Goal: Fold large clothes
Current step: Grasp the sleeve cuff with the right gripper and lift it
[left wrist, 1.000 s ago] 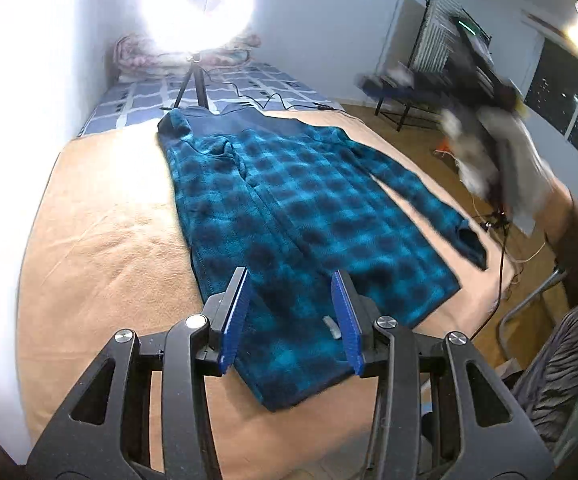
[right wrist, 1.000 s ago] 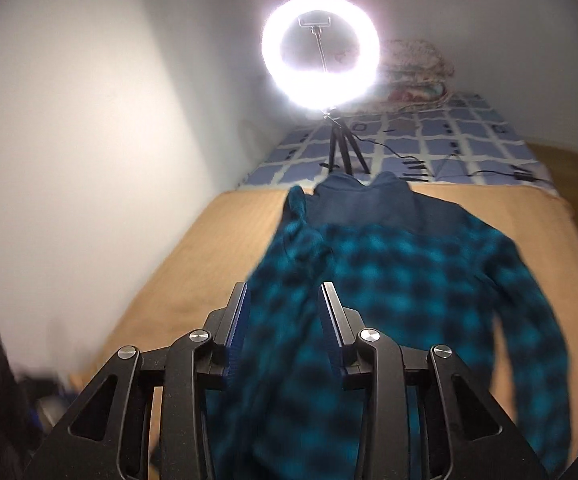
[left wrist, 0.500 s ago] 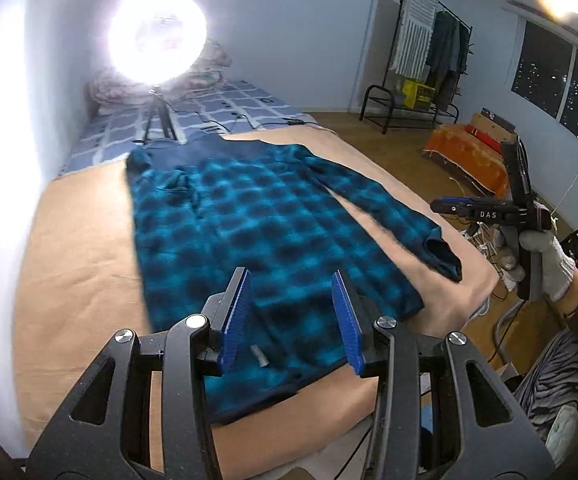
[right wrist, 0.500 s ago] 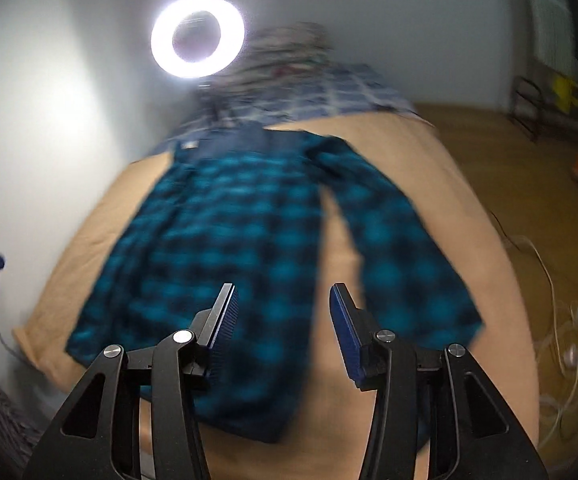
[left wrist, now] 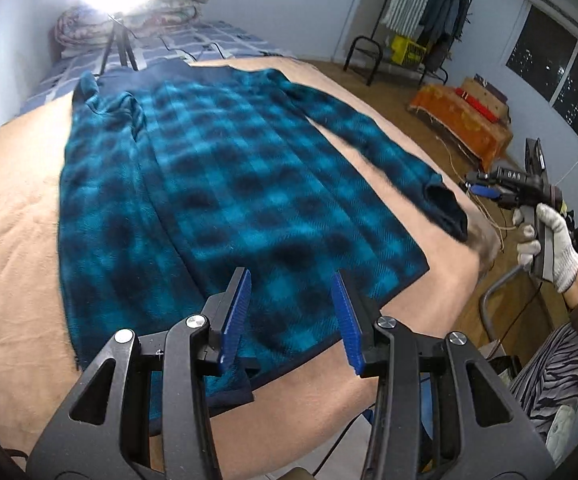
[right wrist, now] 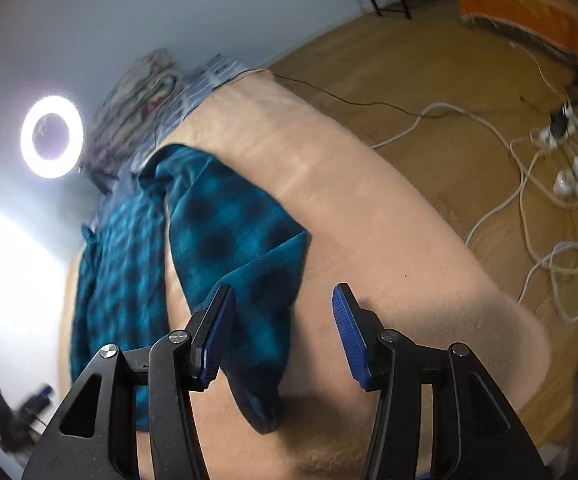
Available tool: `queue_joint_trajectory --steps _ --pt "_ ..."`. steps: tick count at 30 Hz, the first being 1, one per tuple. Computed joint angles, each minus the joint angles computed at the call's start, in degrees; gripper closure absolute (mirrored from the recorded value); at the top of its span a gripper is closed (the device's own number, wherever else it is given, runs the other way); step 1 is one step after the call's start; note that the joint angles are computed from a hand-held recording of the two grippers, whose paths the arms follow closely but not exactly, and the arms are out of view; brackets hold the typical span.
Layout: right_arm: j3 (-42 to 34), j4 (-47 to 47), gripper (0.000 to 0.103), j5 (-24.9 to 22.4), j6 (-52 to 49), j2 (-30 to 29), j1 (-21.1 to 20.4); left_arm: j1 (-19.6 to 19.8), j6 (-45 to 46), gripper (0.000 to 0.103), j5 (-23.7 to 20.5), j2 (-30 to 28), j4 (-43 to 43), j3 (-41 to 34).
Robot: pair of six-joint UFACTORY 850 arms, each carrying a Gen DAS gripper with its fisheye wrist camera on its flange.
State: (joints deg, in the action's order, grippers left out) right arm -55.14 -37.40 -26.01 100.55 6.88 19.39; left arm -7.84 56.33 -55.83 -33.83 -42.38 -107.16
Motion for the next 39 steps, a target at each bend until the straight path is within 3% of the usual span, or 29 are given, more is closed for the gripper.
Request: queue_joint_trajectory --steps 5,9,13,15,23,25,26,30,35,39 --pt "-5.22 1.91 0.054 -0.10 -8.08 -4.67 1.67 -1.00 2.45 0.061 1.33 1.28 0.12 1.85" --pt "-11.07 5.17 0.034 -5.70 -11.35 -10.51 2.59 -1.21 2.79 0.061 0.84 1.14 0.06 1.74" --pt "-14.33 10.46 0.034 -8.04 -12.19 -14.37 1.36 -1.23 1.90 0.061 0.44 0.59 0.55 0.96" --pt "-16.83 11.56 0.034 -11.75 -13.92 -16.53 1.11 -1.10 1.29 0.061 -0.12 0.11 0.29 0.23" --pt "-18.78 15.93 0.035 -15.49 -18.39 -18.30 -0.18 -1.13 0.43 0.061 -0.50 -0.40 -0.35 -0.82" --pt "-17.62 16.23 0.044 -15.61 -18.96 -17.44 -0.12 -1.14 0.67 0.061 -0.53 -0.38 -0.55 -0.87" --pt "-16.39 17.22 0.054 -14.62 -19.23 -16.42 -0.38 -1.14 0.76 0.061 -0.53 -0.39 -0.64 -0.94" --pt "-10.76 20.17 0.083 -8.20 -19.04 -11.14 -1.61 -1.28 0.60 0.061 -0.71 -0.53 -0.95 -1.35" --pt "-5.95 20.12 0.095 -3.00 -17.06 -5.97 -2.38 -1.58 0.81 0.061 -1.14 -0.47 -1.97 -1.64" --pt "-1.69 21.33 0.098 5.96 -14.67 -1.73 -3.31 -1.74 1.35 0.061 -1.51 -0.07 -2.97 -1.39"
